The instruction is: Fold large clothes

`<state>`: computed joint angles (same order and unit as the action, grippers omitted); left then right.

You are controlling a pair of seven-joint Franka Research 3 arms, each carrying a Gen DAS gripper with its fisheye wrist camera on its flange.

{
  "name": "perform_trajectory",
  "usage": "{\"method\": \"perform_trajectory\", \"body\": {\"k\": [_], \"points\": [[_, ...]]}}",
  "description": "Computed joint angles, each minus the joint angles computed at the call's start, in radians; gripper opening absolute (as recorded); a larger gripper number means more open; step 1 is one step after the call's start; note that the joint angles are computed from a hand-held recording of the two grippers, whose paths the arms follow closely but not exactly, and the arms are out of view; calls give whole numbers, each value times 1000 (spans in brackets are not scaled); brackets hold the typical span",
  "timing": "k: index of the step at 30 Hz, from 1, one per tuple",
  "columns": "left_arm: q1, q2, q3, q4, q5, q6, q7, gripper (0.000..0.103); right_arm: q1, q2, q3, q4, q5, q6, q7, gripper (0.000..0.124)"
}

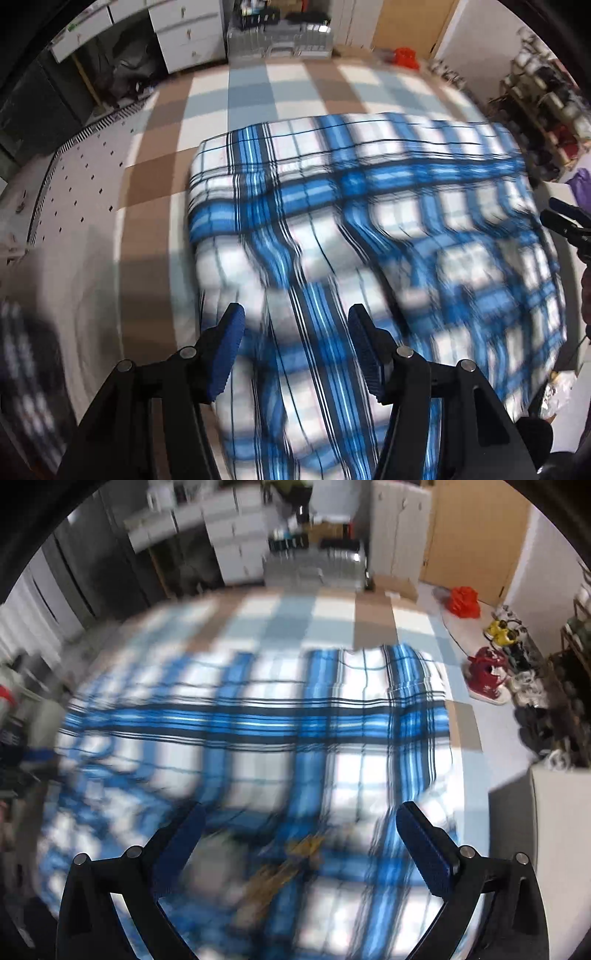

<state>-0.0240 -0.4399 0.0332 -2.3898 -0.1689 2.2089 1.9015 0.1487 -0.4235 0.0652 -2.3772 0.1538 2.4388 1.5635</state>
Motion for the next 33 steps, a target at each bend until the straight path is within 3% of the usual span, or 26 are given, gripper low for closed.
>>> {"method": "perform_trajectory", "body": {"k": [4,6,9,13,18,24,27,30,31,33], "points": [[8,-205,5,-142,11,-27,-23,54,87,-213,-41,-141,199,44,-29,103],[3,-249,21,-164,28,-44,-25,54,122,-288,-48,-186,261,44,-40,103],[18,-392,27,-263,62,-75,-53,55,184,-426,0,-275,326,89,-29,103],[50,-564,71,-341,116,-150,-74,66,302,-569,55,-406,409,242,-12,103],[87,-601,102,-407,156,-169,-82,66,422,-642,94,-527,425,392,17,103],[82,-540,111,-426,143,-125,-79,64,420,-644,106,-547,344,352,75,103],[77,-522,105,-420,133,-107,-73,53,429,-666,95,-561,326,360,97,103],[70,-512,105,-410,131,-102,-59,7,444,-675,80,-570,317,373,106,103],[62,-496,121,-397,114,-122,-51,0,450,-675,75,-571,315,375,106,103],[61,-481,140,-384,81,-141,-45,0,460,-670,66,-571,310,372,104,103]]}}
